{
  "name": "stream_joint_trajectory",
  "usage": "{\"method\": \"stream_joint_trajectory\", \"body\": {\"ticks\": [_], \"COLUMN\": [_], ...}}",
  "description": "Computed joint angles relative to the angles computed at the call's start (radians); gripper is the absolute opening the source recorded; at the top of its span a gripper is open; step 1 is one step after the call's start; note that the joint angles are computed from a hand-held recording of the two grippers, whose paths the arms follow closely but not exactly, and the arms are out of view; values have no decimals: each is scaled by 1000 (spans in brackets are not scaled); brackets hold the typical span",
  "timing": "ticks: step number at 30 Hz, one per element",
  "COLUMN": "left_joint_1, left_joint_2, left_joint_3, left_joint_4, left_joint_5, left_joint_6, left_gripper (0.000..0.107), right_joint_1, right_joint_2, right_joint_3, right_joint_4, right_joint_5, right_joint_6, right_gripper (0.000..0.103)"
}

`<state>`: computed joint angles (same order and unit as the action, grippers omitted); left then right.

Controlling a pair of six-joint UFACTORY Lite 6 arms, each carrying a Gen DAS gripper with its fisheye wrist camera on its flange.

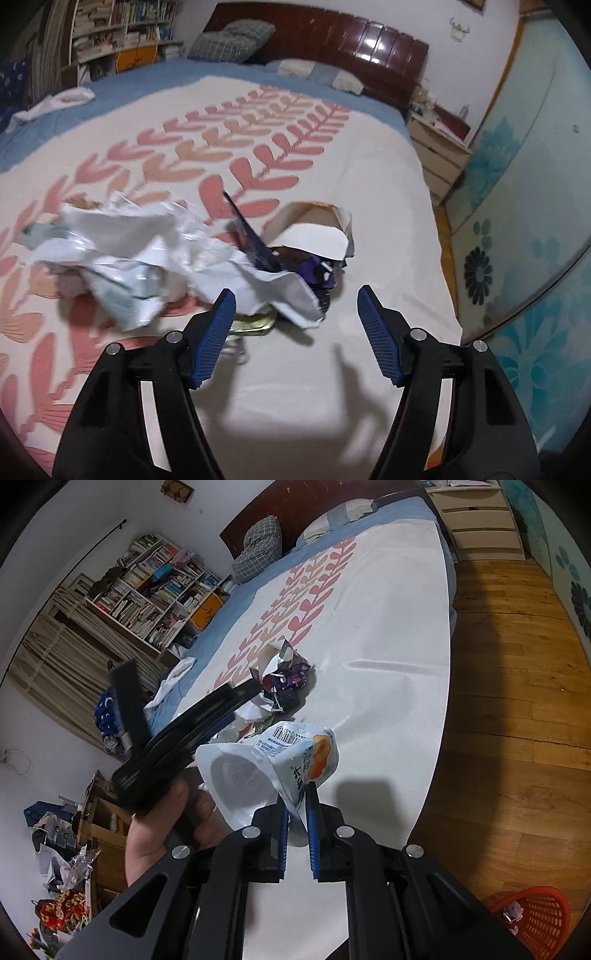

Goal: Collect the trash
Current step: 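Lift the yogurt cup with the right tool while the left tool reaches into the pile, then grasp a small white paper scrap with the left tool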

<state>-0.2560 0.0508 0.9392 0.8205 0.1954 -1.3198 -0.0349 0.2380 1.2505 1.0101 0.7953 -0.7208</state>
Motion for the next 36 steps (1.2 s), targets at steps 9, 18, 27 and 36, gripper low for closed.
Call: {"method": "stream_joint_trajectory", "body": {"ticks": [9, 18, 27, 36], "left_joint_1": [0, -5, -170, -283], "left_joint_2": [134, -81, -480, -479], "left_joint_3": [95, -45, -177, -216], "left_joint_4": [-5, -104, -165, -46], "left_joint_5": [51, 49, 294, 317], "left_joint_6": [-54, 61, 132, 20], "left_gripper": [21, 8, 3, 4], "right_joint_1": [-10, -41, -144, -274], "right_joint_2": [8, -23, -198, -359], "right_joint_3": [3, -26, -199, -395], "right_joint_4": [14, 33, 120, 115], "right_joint_5": [17, 23, 95, 157], "right_joint_6": [-18, -33, -95, -144], "right_gripper": [11, 11, 11, 11]}}
